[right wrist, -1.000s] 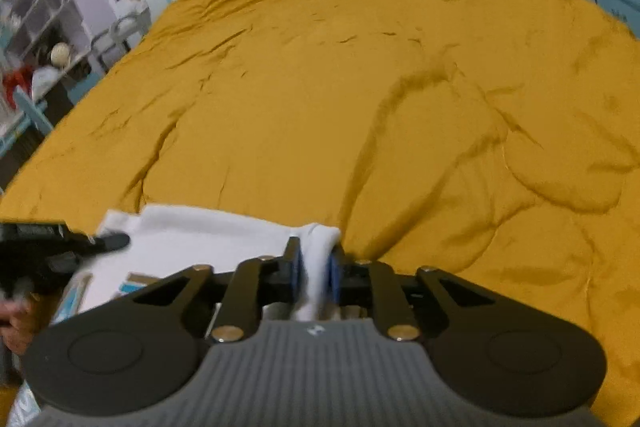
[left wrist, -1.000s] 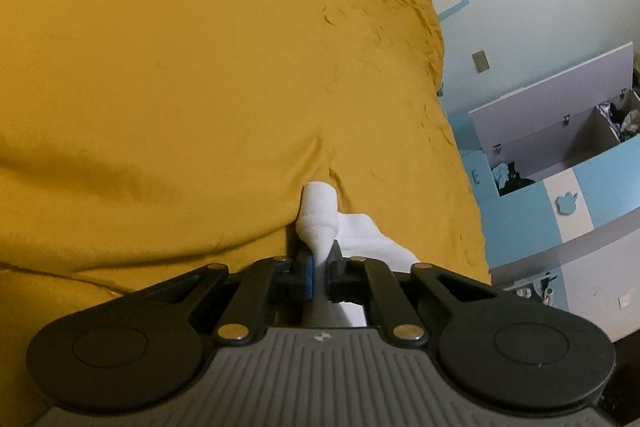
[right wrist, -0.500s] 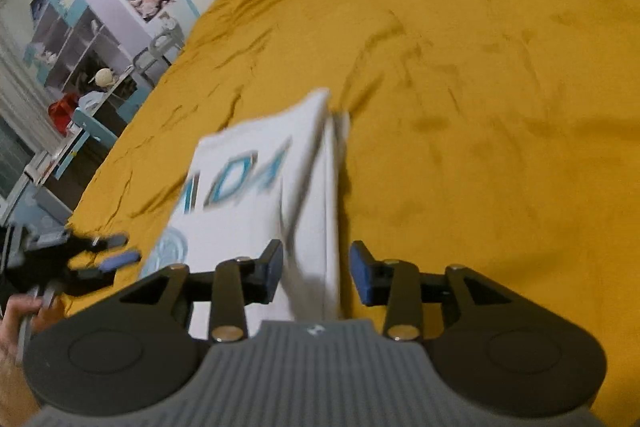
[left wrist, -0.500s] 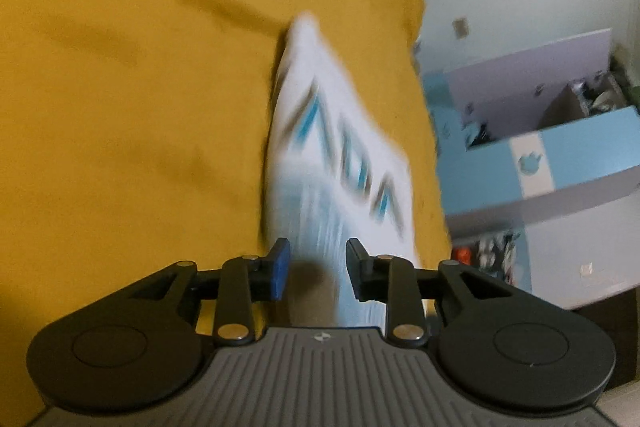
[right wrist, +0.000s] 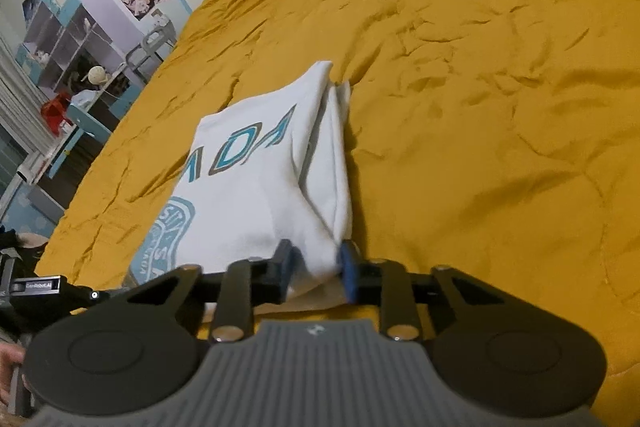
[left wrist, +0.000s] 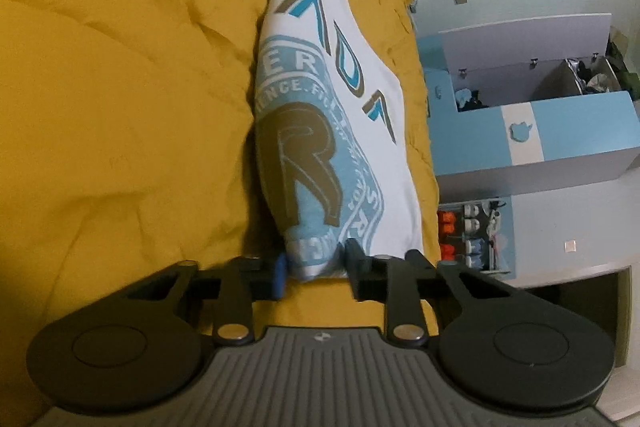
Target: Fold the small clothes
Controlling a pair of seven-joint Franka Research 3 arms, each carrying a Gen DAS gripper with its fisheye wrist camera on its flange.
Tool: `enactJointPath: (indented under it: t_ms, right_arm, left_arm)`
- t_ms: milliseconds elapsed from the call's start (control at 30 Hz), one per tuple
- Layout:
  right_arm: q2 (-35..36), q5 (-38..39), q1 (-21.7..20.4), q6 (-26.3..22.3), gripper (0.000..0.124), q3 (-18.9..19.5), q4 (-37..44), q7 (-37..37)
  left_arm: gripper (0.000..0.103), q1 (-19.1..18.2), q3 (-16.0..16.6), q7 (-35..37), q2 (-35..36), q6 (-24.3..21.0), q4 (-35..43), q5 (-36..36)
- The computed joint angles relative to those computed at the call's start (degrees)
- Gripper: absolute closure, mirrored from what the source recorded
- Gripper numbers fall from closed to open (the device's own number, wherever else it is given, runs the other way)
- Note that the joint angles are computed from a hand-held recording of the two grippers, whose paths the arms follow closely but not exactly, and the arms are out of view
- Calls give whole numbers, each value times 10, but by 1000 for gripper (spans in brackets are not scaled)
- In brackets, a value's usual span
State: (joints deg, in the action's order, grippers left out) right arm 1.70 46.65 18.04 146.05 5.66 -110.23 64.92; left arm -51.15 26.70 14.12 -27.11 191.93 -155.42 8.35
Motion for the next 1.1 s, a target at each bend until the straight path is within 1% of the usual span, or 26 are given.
enactJointPath:
  t_ms: [100, 133, 200, 233, 267, 300, 333, 400, 433, 467, 533, 567, 600, 633, 667, 733, 767, 800, 833, 867, 900, 933, 967, 1000, 1067, 1100]
  right_arm:
    - [-15, 17, 2, 32, 117, 1, -17, -6]
    - [-18, 11, 5, 43, 118, 2, -22, -3]
    - [-11, -20, 5, 32, 118, 0, -21, 23]
    - [-7, -27, 5, 27, 118, -1, -24, 35]
    - [-3, -25, 4, 23, 118, -2, -25, 44]
    - [-2, -15, 3, 25, 118, -2, -30, 46]
    - [-5, -6, 2, 30, 117, -2, -34, 48]
    - [-13, -20, 2, 40, 106, -2, -40, 67]
    - [-19, -27, 4, 55, 96, -1, -45, 72]
    - [-27, -30, 7, 76, 96, 1, -50, 66]
    - [-38, 9, 15, 106, 96, 2, -51, 7]
    - [-40, 41, 20, 114, 96, 1, -47, -32]
    - [-41, 71, 25, 114, 96, 1, -40, -71]
    - [-40, 97, 30, 111, 96, 1, -34, -107]
    - [-34, 117, 34, 104, 96, 2, -24, -140]
    - [-15, 109, 37, 89, 96, 6, -2, -146]
    - [-5, 108, 37, 78, 96, 8, 9, -147]
    - [8, 113, 36, 62, 96, 11, 23, -151]
    - [22, 110, 35, 51, 96, 14, 37, -146]
    - [34, 103, 35, 47, 96, 18, 50, -140]
    - [47, 91, 36, 49, 96, 21, 62, -132]
    - [56, 73, 38, 59, 96, 24, 67, -117]
    - [66, 34, 42, 69, 96, 22, 74, -82]
    - [77, -16, 47, 70, 97, 17, 82, -30]
    - [94, -59, 43, 55, 113, 14, 95, 36]
    - [96, -60, 38, 53, 117, 16, 94, 50]
  left_arm:
    - [87, 14, -14, -16, 0, 24, -9, 0]
    - [87, 16, -13, -18, -3, 21, -10, 11]
    - [87, 9, 1, -11, -10, -22, -8, 26]
    - [87, -11, 17, -8, 2, -29, 0, 15]
    - [87, -29, 34, -6, 1, -18, -5, 4]
    - [87, -31, 35, -2, 2, -5, -10, -4]
    - [87, -26, 29, -1, 0, -4, -13, -5]
    - [86, -19, 21, 8, -8, -16, -9, -5]
    - [85, -12, 12, 12, -13, -28, -5, -9]
    - [85, 1, -3, 19, -22, -44, -3, -13]
    - [84, 62, -68, 31, -36, -101, 13, -11]
    - [80, 87, -95, 38, -43, -141, 27, -6]
    - [80, 119, -127, 44, -51, -189, 44, 6]
    - [79, 150, -160, 43, -55, -212, 54, 18]
    - [76, 180, -190, 44, -58, -228, 62, 33]
    - [71, 230, -240, 49, -45, -250, 94, 60]
    - [69, 256, -265, 56, -32, -252, 114, 79]
    - [65, 271, -279, 64, -17, -240, 126, 88]
    - [63, 274, -281, 73, -2, -218, 133, 83]
    - [61, 266, -272, 86, 14, -195, 138, 67]
    - [61, 261, -267, 93, 28, -175, 141, 51]
    - [61, 260, -268, 98, 41, -171, 146, 40]
    - [61, 256, -266, 108, 52, -176, 154, 28]
    - [61, 264, -274, 111, 62, -192, 161, 23]
    - [61, 262, -276, 135, 70, -208, 164, 4]
    - [61, 261, -276, 149, 74, -216, 165, -7]
